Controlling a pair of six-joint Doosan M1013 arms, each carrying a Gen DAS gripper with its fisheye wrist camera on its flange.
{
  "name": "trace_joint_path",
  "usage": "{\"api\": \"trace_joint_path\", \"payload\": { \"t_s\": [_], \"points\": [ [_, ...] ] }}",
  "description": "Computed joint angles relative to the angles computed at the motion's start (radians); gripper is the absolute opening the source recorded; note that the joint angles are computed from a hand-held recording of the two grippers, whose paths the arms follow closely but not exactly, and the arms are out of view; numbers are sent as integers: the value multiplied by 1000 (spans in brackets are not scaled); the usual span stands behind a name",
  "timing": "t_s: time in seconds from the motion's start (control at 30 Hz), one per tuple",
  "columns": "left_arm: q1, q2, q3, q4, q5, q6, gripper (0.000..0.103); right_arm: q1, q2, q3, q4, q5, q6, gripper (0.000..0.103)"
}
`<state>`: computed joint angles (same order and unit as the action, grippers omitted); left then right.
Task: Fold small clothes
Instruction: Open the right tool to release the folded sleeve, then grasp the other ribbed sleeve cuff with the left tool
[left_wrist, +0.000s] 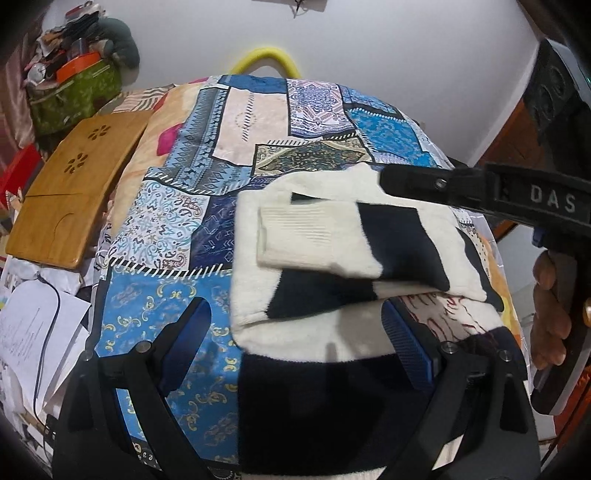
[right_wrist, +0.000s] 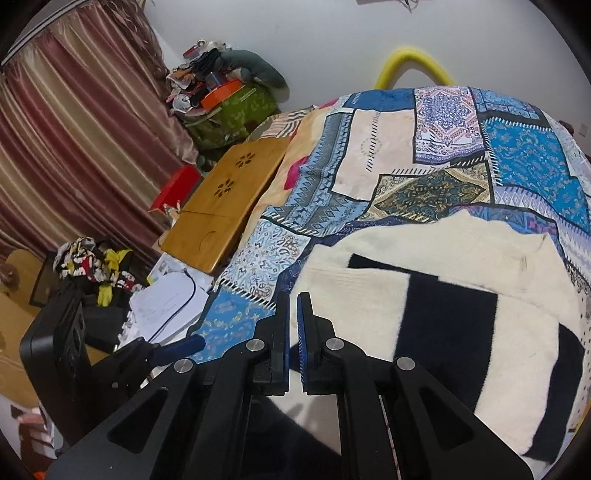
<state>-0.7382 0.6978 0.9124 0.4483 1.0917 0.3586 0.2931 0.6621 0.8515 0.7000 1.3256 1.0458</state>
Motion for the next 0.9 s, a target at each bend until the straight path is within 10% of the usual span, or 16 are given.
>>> {"api": "trace_joint_path", "payload": {
  "t_s": [0.2, 0.47, 0.9],
  "points": [
    [11, 10, -10, -7, 2, -15, 94, -19, -15, 10, -31, -35, -12, 8],
    [48, 42, -44, -76, -27, -24, 94, -78, -55, 58, -127, -167, -33, 40],
    [103, 134, -155, -245, 38, 39, 81, -178, -98, 163, -242, -263, -9, 46]
  ]
}}
